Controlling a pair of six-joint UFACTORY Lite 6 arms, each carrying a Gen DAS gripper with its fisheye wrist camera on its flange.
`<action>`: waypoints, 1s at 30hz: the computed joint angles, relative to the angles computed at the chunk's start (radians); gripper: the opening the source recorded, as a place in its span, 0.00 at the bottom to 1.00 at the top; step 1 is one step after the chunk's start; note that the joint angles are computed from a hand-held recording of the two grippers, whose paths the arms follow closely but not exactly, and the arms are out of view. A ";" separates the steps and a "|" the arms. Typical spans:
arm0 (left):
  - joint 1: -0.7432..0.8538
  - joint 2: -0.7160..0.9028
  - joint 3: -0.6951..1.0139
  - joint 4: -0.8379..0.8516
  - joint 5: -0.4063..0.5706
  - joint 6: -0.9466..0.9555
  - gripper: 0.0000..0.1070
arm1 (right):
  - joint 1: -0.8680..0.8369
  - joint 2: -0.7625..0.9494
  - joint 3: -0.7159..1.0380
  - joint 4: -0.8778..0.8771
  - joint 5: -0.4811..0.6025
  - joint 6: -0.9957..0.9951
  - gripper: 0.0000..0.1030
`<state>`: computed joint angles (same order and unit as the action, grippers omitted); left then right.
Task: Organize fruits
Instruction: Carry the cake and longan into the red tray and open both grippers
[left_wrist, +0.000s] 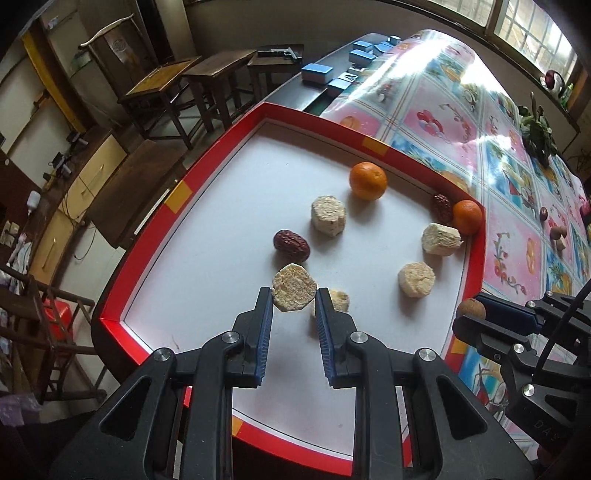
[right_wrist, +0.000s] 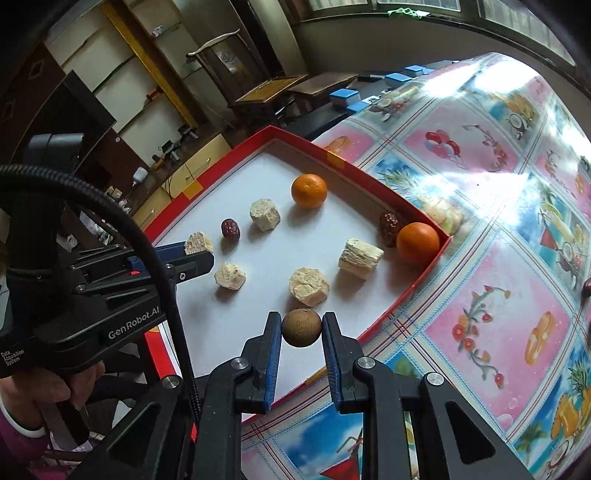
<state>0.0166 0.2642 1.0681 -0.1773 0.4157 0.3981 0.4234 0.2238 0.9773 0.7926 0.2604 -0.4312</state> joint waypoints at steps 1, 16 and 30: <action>0.010 0.004 0.000 0.002 -0.003 -0.002 0.21 | 0.003 0.018 0.012 0.009 0.003 -0.014 0.21; 0.070 0.073 0.012 -0.002 -0.039 -0.021 0.21 | 0.061 0.220 0.175 0.033 0.029 -0.061 0.21; 0.069 0.111 0.044 0.026 -0.040 -0.043 0.22 | 0.128 0.280 0.242 -0.360 -0.004 0.340 0.24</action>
<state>0.0856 0.3747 1.1124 -0.1518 0.3760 0.3547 0.5515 0.5034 1.2195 0.4328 0.2565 -0.0910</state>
